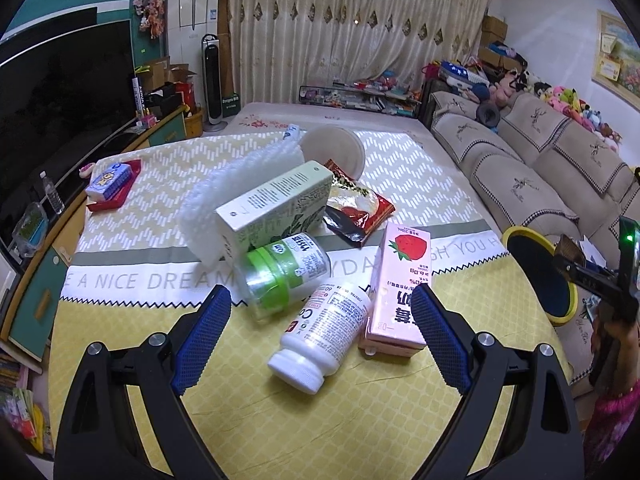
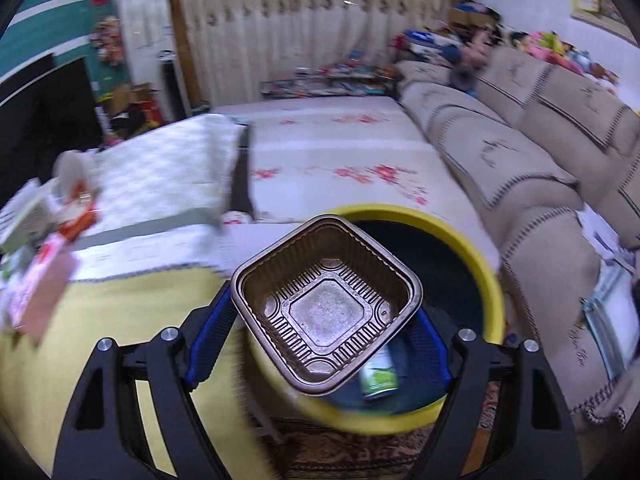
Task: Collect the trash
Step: 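Grasp the brown plastic tray with the right gripper and drop it into the bin, then grasp the white pill bottle with the left gripper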
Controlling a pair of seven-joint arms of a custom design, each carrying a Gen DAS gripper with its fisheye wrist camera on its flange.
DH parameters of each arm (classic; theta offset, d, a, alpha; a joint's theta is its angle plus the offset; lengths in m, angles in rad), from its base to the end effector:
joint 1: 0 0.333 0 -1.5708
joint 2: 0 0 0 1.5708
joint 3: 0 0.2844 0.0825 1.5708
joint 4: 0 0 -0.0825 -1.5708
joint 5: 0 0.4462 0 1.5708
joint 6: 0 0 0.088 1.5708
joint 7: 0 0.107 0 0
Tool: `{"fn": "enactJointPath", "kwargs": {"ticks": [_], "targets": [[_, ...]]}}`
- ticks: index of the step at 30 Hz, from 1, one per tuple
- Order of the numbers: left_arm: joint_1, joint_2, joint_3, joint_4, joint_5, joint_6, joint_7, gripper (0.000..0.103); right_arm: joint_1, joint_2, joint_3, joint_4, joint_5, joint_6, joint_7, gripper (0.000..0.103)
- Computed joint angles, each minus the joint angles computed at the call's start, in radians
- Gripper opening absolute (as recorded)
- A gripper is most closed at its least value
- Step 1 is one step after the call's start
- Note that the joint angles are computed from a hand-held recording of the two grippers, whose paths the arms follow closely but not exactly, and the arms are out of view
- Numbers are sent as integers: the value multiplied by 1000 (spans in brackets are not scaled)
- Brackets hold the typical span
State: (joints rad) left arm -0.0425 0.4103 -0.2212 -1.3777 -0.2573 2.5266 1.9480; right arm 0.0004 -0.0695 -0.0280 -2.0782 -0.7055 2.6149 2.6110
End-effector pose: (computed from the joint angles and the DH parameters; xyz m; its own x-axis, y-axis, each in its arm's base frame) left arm 0.7593 -0.1699 0.5311 -0.4493 -0.8901 0.0762 -0.6505 0.2675 -0.7109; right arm 0.6328 -0.0032 0.4653 -0.5179 -0.8547 -0.0347 -0.5982 0.3909 -0.6995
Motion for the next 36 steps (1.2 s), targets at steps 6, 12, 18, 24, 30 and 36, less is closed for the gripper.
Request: {"fn": "enactJointPath", "kwargs": {"ticks": [6,12,18,24,30,36], "targets": [[-19,51,4,60,35,-30,-15,90,-13,65,-32,38,36,-9,9,82],[-25,77,3,88,53,-46,-14,90,-9,67,-44,28,20,10,41,84],[-19,94,-1,102,52,-59,-8,90,-5,59,-41,27,-4,-6,66,84],[0,92,-14,74,30,-51,44,89,1,52,-30,26,-9,-10,69,84],[12,81,-18,36,13,-41,119,80,9,47,-23,29,-7,-15,66,84],[21,97,-20,42,-6,-67,162,71,17,46,-17,35,-4,-19,60,84]]}}
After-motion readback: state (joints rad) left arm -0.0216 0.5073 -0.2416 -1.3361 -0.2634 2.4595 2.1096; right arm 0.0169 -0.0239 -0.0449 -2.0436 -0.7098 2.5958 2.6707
